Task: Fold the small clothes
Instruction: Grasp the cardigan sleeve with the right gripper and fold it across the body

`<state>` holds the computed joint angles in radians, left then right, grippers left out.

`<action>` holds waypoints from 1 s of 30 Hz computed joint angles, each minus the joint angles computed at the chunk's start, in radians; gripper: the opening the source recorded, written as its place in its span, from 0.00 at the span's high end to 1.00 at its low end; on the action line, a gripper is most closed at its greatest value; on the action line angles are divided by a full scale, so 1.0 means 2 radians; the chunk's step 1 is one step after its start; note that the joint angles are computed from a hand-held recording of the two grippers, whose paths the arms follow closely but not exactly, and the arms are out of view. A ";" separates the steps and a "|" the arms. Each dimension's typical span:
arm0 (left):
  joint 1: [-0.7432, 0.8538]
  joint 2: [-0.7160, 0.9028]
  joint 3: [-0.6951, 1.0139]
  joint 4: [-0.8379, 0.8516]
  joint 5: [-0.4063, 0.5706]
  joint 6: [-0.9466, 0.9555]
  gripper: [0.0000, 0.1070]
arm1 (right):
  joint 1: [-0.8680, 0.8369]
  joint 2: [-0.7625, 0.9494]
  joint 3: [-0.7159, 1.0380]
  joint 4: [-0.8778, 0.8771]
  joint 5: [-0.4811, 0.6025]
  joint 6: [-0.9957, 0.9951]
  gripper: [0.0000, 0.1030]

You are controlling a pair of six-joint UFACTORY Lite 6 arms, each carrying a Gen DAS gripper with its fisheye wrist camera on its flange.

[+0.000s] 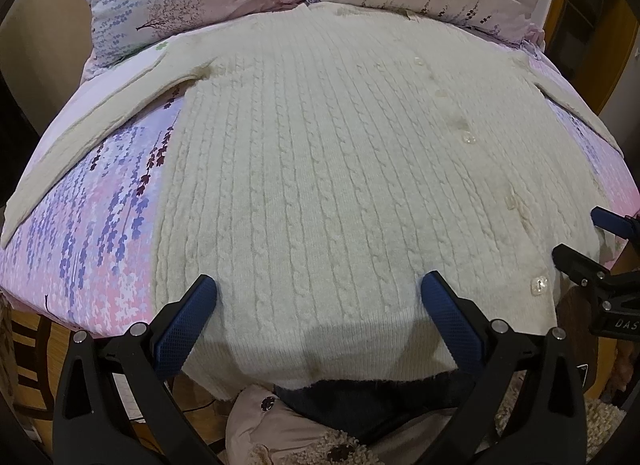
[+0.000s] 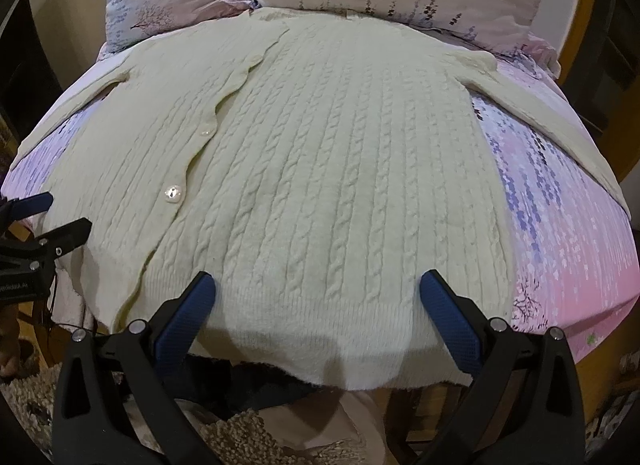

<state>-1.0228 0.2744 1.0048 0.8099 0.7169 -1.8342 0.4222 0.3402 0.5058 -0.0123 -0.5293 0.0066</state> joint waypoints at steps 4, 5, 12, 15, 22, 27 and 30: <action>0.015 -0.012 -0.009 0.003 -0.013 0.006 0.05 | -0.009 0.002 -0.003 -0.025 -0.015 0.003 0.02; 0.019 -0.015 -0.012 0.004 -0.017 0.007 0.05 | -0.014 0.003 -0.005 -0.038 -0.023 0.006 0.02; 0.054 -0.022 0.007 0.032 0.015 0.036 0.05 | -0.178 -0.015 0.043 -0.271 -0.046 0.213 0.02; 0.077 -0.028 0.013 0.068 0.008 0.038 0.05 | -0.264 0.023 0.120 -0.396 -0.060 0.370 0.08; 0.169 -0.026 0.022 0.138 -0.111 0.022 0.05 | -0.350 0.238 0.433 -0.613 -0.059 0.737 0.39; 0.218 -0.007 0.042 0.183 -0.186 -0.010 0.05 | -0.360 0.343 0.586 -0.718 -0.063 0.931 0.49; 0.236 0.015 0.071 0.155 -0.203 0.025 0.05 | -0.357 0.364 0.624 -0.725 -0.057 0.962 0.49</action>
